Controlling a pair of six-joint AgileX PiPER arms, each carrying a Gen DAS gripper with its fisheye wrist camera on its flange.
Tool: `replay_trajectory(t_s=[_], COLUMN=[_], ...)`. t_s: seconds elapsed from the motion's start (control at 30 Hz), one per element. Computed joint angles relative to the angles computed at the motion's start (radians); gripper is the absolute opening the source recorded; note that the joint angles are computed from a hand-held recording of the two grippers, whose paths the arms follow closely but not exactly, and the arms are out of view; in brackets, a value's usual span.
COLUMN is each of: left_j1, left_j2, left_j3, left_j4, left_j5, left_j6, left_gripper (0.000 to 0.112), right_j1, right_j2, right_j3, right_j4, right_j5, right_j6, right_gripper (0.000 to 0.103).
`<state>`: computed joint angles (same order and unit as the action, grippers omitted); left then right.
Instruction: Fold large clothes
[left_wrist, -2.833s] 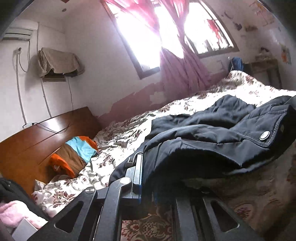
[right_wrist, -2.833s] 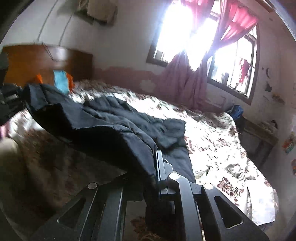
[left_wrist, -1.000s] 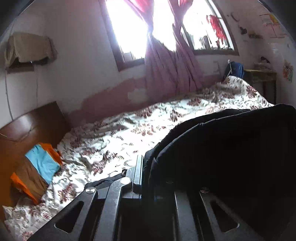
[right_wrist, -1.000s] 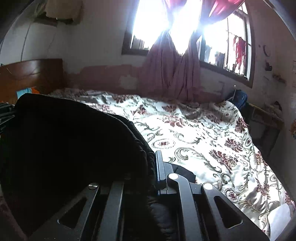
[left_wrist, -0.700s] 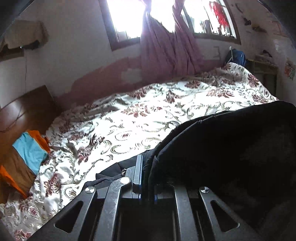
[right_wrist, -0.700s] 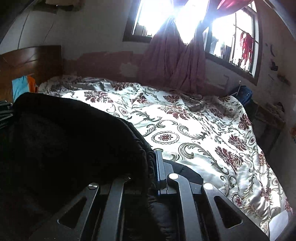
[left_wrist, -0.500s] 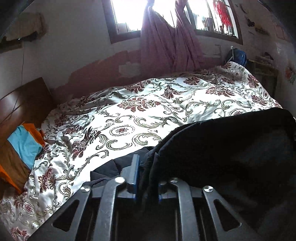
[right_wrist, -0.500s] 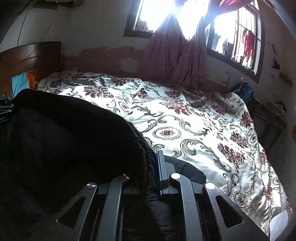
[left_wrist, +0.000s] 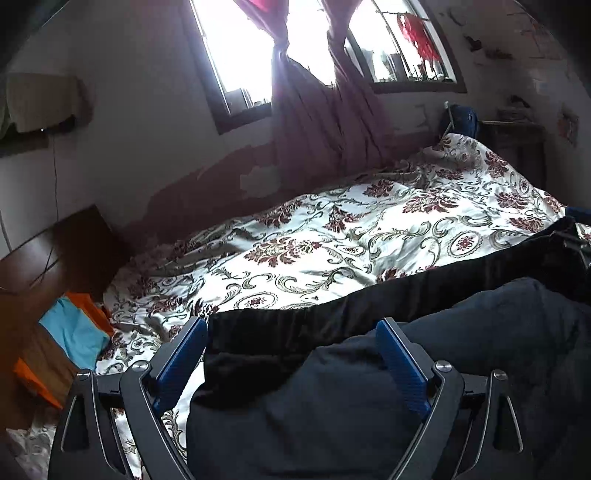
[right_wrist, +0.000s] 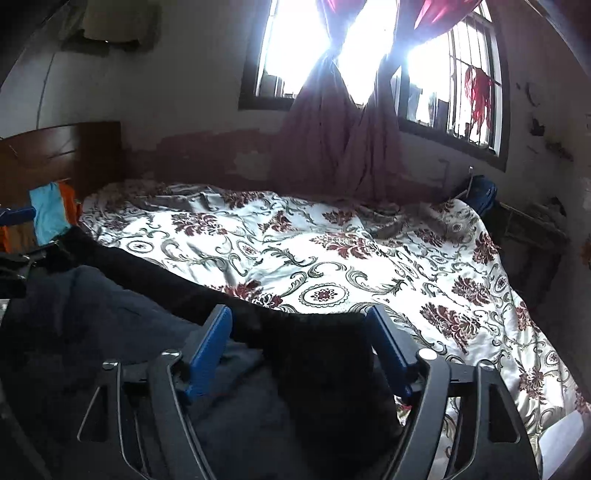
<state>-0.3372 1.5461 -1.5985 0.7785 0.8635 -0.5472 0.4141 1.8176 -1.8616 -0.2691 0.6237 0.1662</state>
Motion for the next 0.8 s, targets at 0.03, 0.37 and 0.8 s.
replay_trajectory(t_s=[0.03,0.37,0.8], left_j1=[-0.012,-0.097,-0.086], left_j2=[-0.005,-0.22,-0.241], left_j3=[0.0,0.231,0.405], left_j4=[0.011,-0.067,-0.347], left_j5=[0.014,0.005,-0.115], left_j6=[-0.01,-0.071,0.053], left_gripper=[0.096,0.099,0.1], right_j1=[-0.003,-0.061,-0.053], right_j2=[-0.031,-0.295,-0.188], right_j3=[0.042,0.417,0.444], right_j4=[0.019,0.558,0.612], right_j5=[-0.02,0.0,0.011], right_j6=[-0.019,-0.503,-0.511], right_gripper=[0.074,0.075,0.077])
